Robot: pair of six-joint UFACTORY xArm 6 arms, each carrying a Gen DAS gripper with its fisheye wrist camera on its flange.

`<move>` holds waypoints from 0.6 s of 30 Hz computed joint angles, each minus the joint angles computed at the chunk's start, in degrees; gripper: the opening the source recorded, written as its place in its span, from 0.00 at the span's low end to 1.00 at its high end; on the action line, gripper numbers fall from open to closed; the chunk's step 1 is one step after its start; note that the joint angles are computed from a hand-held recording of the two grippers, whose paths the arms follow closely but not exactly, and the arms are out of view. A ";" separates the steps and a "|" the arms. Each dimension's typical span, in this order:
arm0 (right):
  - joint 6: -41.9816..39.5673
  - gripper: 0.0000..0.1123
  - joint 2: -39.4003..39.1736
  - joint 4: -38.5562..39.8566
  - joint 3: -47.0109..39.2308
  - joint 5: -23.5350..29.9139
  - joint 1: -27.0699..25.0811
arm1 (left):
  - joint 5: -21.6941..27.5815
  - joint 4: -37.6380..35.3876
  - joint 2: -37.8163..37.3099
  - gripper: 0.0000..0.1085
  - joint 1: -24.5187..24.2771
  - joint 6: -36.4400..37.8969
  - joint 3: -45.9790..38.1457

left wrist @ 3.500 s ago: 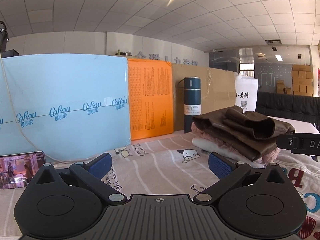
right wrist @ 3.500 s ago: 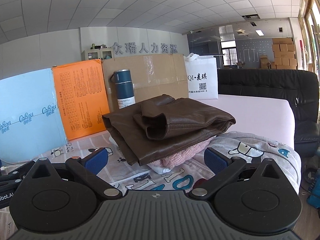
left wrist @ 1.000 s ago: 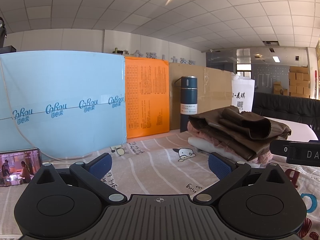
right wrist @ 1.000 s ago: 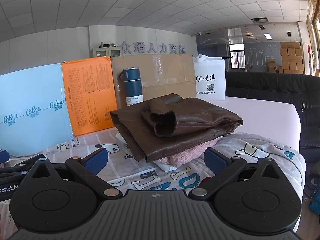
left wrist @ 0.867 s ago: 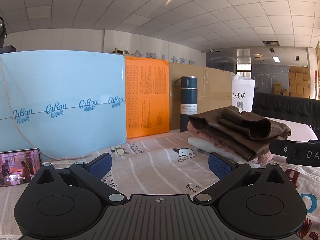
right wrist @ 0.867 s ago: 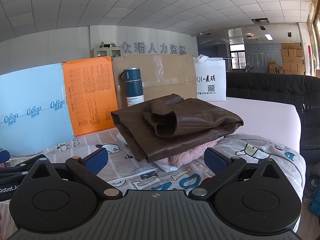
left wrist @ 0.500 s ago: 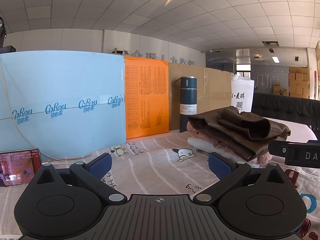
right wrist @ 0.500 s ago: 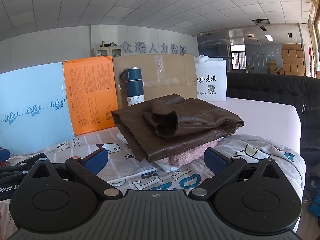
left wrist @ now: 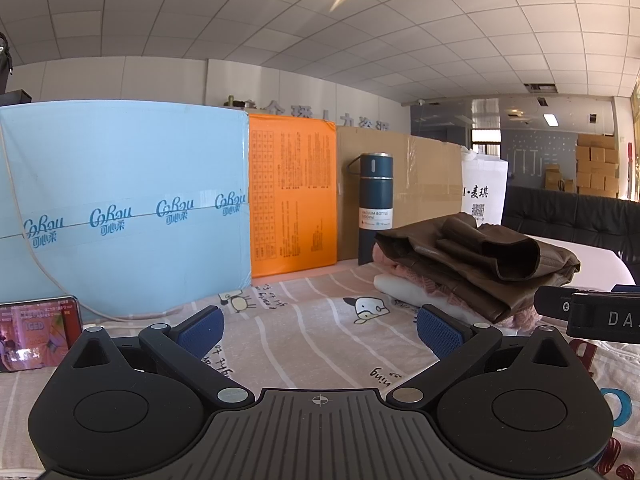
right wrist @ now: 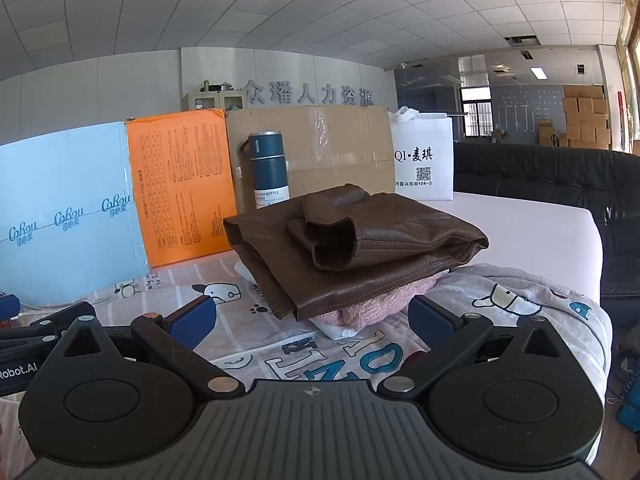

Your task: Fold clothes

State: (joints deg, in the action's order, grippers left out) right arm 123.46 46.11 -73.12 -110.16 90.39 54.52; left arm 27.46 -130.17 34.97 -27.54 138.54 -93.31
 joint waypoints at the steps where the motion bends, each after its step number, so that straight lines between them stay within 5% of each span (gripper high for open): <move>1: -0.04 0.92 0.04 0.02 -0.06 -0.01 0.00 | -0.03 0.06 0.02 0.95 -0.01 -0.07 -0.04; 18: -0.24 0.92 0.01 0.04 -0.02 -0.16 -0.03 | 0.02 0.57 0.02 0.95 -0.05 -0.82 -0.11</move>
State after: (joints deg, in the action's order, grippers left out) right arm 123.22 46.12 -73.09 -110.18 90.23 54.49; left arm 27.47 -129.60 34.99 -27.60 137.72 -93.42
